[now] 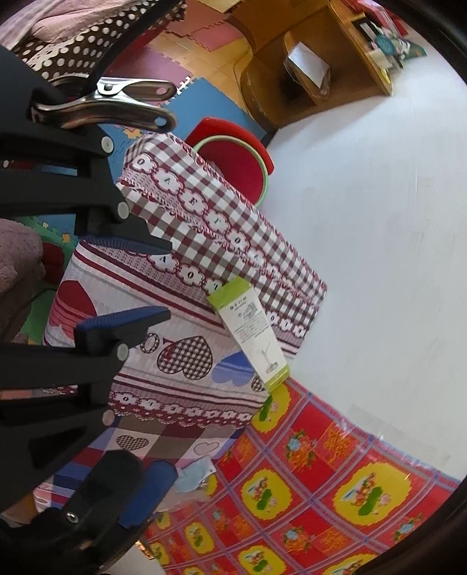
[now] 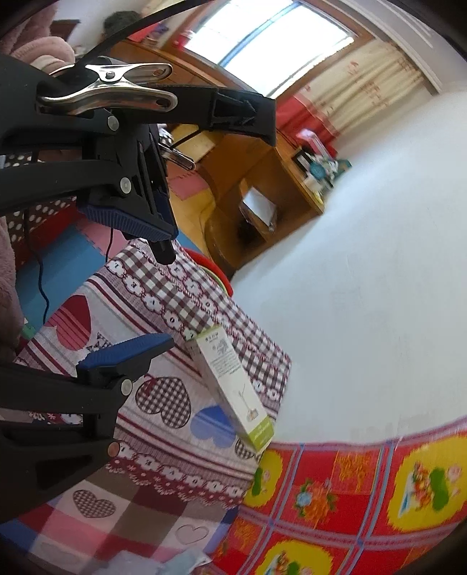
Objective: Collect trash
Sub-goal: 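Turn both open grippers back over the bed toward the trash pile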
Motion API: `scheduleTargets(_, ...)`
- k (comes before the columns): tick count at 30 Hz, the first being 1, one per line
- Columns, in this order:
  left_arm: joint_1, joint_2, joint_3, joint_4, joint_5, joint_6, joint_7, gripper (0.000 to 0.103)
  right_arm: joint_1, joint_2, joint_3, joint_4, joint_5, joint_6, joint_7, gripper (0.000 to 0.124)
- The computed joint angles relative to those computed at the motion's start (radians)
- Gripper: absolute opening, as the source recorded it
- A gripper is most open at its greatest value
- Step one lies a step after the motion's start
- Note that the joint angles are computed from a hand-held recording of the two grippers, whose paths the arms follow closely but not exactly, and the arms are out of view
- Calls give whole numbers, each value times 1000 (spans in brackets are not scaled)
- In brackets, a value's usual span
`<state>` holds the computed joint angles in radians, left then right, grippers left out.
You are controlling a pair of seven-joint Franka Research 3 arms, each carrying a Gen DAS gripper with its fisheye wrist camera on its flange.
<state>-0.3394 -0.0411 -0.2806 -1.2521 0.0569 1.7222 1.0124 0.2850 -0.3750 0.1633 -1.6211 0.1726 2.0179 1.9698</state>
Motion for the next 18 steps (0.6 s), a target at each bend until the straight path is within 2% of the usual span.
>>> scheduleTargets(9,-9,21,-4,15,-29,14,75,31,-30,-48,30,-39,-70,5,102,55)
scheduleTargets(18,-42,55,-24,68,-10,-4,85,31,-48,-106,24,-74,-88,8,120,55)
